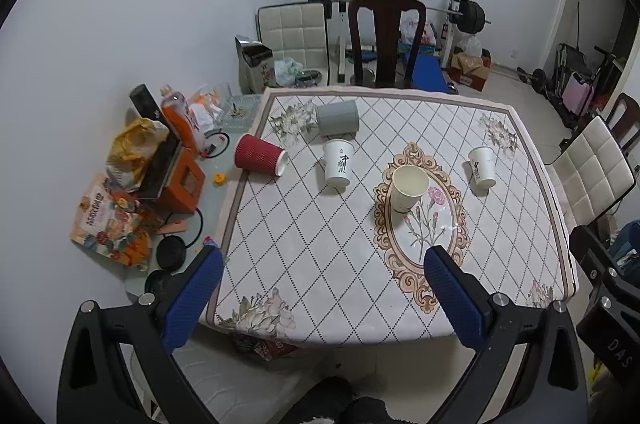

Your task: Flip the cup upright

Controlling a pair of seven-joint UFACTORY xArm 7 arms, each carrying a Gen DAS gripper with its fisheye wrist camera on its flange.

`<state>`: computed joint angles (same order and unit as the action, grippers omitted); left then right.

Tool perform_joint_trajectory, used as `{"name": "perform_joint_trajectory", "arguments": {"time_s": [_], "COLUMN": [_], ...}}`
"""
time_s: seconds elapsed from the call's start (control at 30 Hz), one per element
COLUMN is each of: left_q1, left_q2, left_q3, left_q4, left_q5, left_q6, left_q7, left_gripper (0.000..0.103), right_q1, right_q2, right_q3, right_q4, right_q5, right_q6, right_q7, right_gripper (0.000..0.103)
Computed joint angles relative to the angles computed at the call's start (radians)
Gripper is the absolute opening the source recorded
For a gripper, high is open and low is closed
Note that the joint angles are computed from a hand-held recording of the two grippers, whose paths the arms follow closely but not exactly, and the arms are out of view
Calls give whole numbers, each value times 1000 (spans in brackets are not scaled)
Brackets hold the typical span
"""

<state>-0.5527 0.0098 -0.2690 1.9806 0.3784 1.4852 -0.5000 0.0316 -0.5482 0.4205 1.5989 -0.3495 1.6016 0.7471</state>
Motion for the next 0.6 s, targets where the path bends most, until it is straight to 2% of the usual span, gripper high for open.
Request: {"name": "perform_joint_trajectory", "arguments": {"time_s": [0.3,0.47,0.6], "left_q1": [6,-13,-35], "left_q2": [-58,-14,4], "left_q3": [-32,-47,-37], "left_q4": [-35,33,57], "left_q5": [-9,5,12], "left_q6": [3,80,109], "left_q7": [-33,-38,-42], "left_gripper": [102,102,102], "right_q1": [-18,-31,-24], "right_q2": [-33,-4,19], "right_q3": [17,21,11], "right_q4": [58,109,137], "right_q5": [21,40,53], "right_q6": [87,140,158], "right_q7": [-28,-48,-60], "right_gripper": [103,103,103]}}
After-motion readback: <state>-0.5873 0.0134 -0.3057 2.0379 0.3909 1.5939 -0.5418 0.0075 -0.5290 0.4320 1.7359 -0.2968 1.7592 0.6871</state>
